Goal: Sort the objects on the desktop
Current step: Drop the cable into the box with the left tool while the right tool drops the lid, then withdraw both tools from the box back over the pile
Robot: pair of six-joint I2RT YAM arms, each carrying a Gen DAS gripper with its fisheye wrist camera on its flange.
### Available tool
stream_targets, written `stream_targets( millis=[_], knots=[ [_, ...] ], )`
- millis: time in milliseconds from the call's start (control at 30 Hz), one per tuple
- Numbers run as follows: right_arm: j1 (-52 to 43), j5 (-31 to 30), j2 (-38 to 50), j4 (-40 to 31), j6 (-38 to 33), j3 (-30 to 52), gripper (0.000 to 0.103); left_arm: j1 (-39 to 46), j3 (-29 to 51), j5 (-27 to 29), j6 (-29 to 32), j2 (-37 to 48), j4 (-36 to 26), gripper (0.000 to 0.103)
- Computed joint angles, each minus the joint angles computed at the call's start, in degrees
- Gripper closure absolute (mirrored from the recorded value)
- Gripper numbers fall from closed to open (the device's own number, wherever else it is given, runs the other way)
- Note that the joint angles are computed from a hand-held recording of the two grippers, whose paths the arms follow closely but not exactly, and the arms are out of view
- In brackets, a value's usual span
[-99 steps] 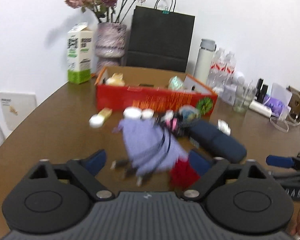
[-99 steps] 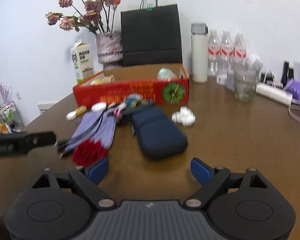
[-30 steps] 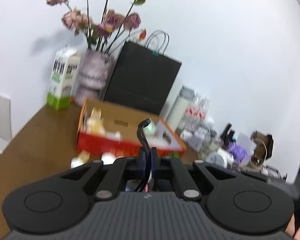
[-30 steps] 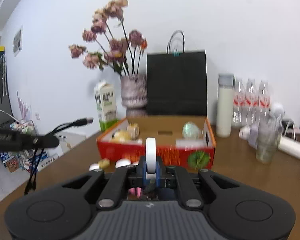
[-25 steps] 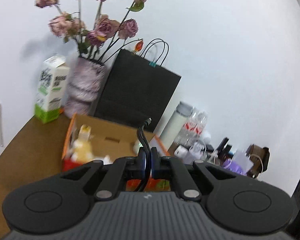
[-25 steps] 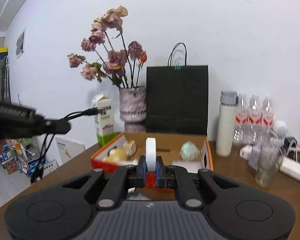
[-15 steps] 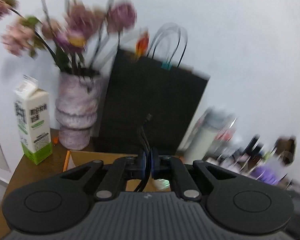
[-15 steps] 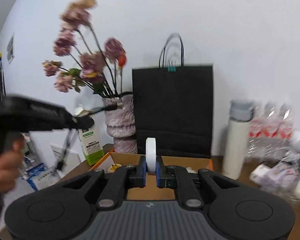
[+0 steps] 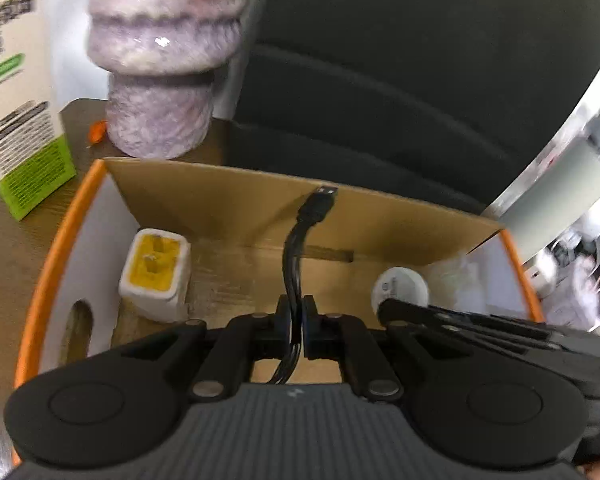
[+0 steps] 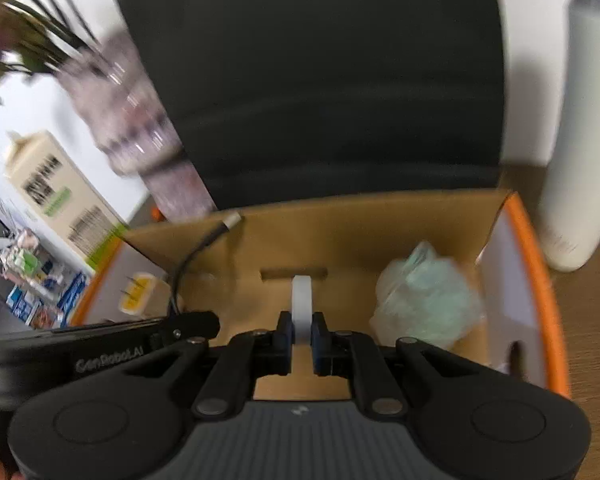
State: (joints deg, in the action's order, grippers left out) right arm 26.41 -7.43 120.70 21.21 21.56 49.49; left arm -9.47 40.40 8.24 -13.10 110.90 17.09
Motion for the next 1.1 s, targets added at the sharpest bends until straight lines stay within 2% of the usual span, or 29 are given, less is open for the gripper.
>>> stream_targets(
  millis=[67,167,233,267,300,367,433,633,733,900,1033,1100],
  knots=[
    [0.7,2.1,3.0,-4.2,0.0,4.2,0.095,-0.3,2.9,-2.2,-1.3,1.9,-3.0,0.095],
    [1.0,3.6,5.1,-7.0,0.1,7.0,0.095,1.1,3.7,-0.2,-2.5,2.3,-2.9,0.09],
    [0.9,3.2,5.3,-8.2,0.4,7.8,0.093,1.3,3.4,0.0,-1.4,1.3,-3.5,0.067],
    [0.6,2.5,5.3,-9.4,0.9,8.4,0.087,1.4,3.4,0.0,-1.2,0.7,-4.4,0.048],
    [0.3,1.9,5.1,-10.7,1.0,9.0,0.082,1.7,2.8,-0.3,-1.1,-0.6,-4.9,0.047],
    [0.5,3.5,3.6,-13.3,2.0,9.1,0.065,2.6,2.8,1.2,0.3,-2.9,-7.3,0.047],
    [0.9,5.2,1.1,-14.7,2.5,7.8,0.058,3.7,1.6,1.7,0.4,-7.0,-9.8,0.043],
    [1.0,6.4,-10.4,-17.8,2.2,1.9,0.057,4.9,0.5,0.3,1.4,-18.9,-19.5,0.03],
    [1.1,7.5,-18.6,-19.9,1.4,-2.5,0.055,5.6,-2.0,-0.5,3.5,-26.1,-23.6,0.02],
    [2.0,10.7,-33.9,-24.6,-0.1,-10.2,0.044,6.4,-6.2,-1.6,6.0,-36.3,-30.3,0.015],
    [4.7,15.9,-43.1,-29.8,0.6,-14.4,0.031,6.9,-9.2,-2.3,6.6,-45.9,-36.7,0.012],
    [6.5,18.0,-47.2,-30.9,1.2,-16.8,0.029,7.2,-10.7,-1.9,8.3,-51.8,-40.3,0.003]
  ],
)
